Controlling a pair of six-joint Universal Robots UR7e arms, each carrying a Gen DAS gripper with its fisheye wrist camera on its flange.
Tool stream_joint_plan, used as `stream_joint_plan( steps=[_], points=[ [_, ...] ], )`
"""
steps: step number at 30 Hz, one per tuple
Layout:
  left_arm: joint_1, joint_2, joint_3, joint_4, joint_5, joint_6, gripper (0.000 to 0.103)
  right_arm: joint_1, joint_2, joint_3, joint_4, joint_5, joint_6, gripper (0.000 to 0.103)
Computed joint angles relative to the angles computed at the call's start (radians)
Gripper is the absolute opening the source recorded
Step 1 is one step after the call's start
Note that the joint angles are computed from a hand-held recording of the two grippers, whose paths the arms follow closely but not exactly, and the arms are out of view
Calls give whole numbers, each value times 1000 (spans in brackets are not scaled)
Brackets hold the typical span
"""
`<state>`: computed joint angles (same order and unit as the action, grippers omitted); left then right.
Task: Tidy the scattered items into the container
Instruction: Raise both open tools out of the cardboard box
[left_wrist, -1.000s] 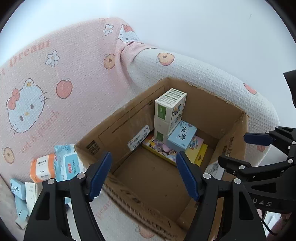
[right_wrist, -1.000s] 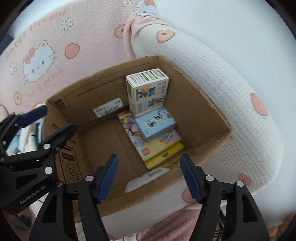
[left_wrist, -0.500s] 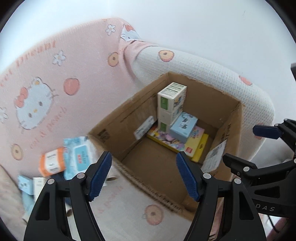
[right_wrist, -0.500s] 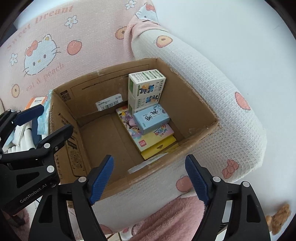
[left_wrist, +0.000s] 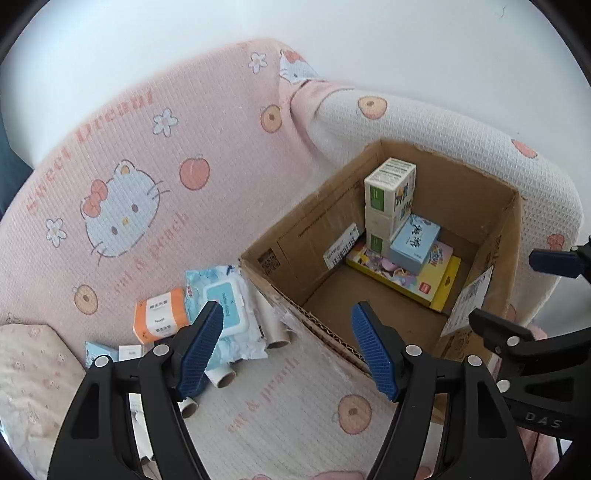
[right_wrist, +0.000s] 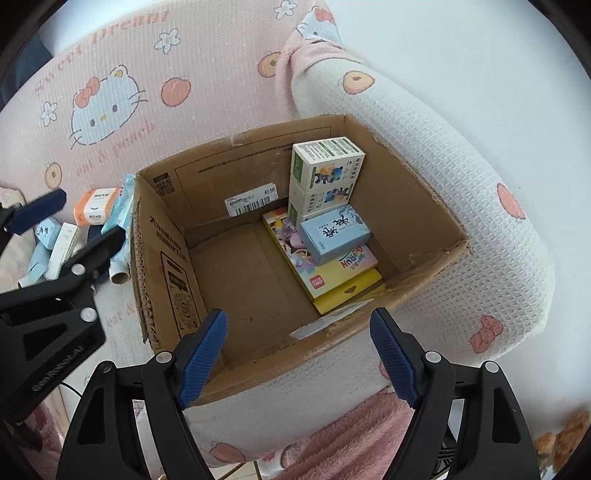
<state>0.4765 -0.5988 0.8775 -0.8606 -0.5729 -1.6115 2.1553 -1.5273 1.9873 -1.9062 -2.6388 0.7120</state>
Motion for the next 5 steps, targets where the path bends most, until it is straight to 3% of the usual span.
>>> stream_joint_plan(
  steps=[5],
  points=[
    [1,26,-39,55,-6,-18,76,1,-10,5,-13,3,2,79]
  ],
)
